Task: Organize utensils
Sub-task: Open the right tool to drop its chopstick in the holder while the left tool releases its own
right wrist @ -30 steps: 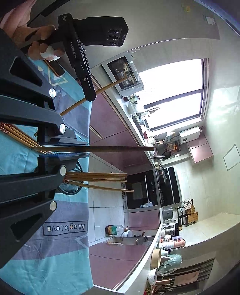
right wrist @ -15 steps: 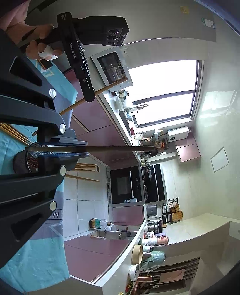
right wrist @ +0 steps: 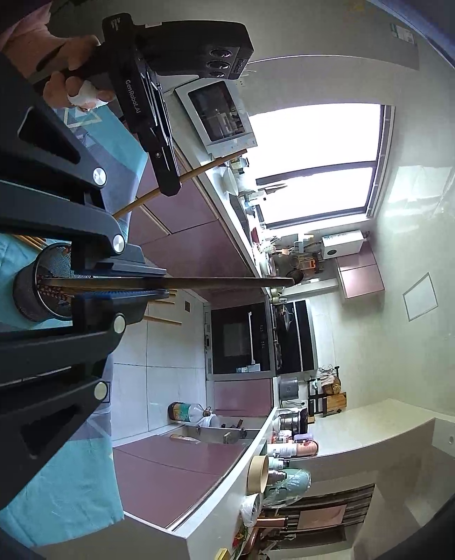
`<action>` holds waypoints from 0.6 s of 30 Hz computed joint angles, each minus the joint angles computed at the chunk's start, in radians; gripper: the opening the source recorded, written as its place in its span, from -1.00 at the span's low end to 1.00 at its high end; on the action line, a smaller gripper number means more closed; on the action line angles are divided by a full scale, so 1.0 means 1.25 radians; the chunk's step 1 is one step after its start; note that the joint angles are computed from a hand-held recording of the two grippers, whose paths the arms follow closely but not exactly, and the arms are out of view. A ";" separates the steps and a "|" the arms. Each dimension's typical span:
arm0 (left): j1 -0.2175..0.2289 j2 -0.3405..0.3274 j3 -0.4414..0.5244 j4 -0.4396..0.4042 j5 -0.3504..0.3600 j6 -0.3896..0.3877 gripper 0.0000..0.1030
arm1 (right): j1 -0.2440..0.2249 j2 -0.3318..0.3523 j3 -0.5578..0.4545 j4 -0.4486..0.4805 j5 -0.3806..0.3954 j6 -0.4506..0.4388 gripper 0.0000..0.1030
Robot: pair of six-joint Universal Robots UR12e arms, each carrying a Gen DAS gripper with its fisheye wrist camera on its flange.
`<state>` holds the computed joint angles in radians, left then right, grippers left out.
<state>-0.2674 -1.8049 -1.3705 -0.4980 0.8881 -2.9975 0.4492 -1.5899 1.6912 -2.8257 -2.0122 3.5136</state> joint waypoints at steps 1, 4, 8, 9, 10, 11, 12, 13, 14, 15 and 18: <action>-0.004 -0.001 0.001 -0.006 0.011 0.007 -0.86 | -0.001 0.001 -0.002 0.009 0.001 0.002 -0.90; -0.013 -0.006 0.005 -0.028 0.028 0.022 -0.86 | -0.005 0.004 -0.002 0.030 0.008 0.009 -0.90; -0.023 -0.012 0.010 -0.066 0.046 0.049 -0.86 | -0.011 0.008 -0.005 0.065 0.024 0.016 -0.90; -0.021 -0.015 0.014 -0.079 0.045 0.059 -0.86 | -0.011 0.009 -0.005 0.073 0.026 0.019 -0.90; -0.022 -0.014 0.013 -0.091 0.045 0.068 -0.86 | -0.013 0.011 -0.006 0.082 0.031 0.021 -0.90; -0.022 -0.016 0.015 -0.102 0.045 0.075 -0.86 | -0.015 0.011 -0.006 0.092 0.037 0.023 -0.90; -0.023 -0.020 0.021 -0.116 0.044 0.083 -0.86 | -0.015 0.011 -0.006 0.102 0.039 0.026 -0.90; -0.024 -0.021 0.024 -0.131 0.043 0.093 -0.86 | -0.017 0.012 -0.008 0.112 0.043 0.029 -0.90; -0.025 -0.021 0.025 -0.140 0.045 0.099 -0.86 | -0.019 0.011 -0.009 0.125 0.050 0.032 -0.90; -0.026 -0.023 0.029 -0.152 0.047 0.107 -0.86 | -0.020 0.012 -0.010 0.136 0.055 0.035 -0.90; -0.026 -0.033 0.047 -0.188 0.053 0.129 -0.86 | -0.023 0.015 -0.015 0.169 0.064 0.045 -0.90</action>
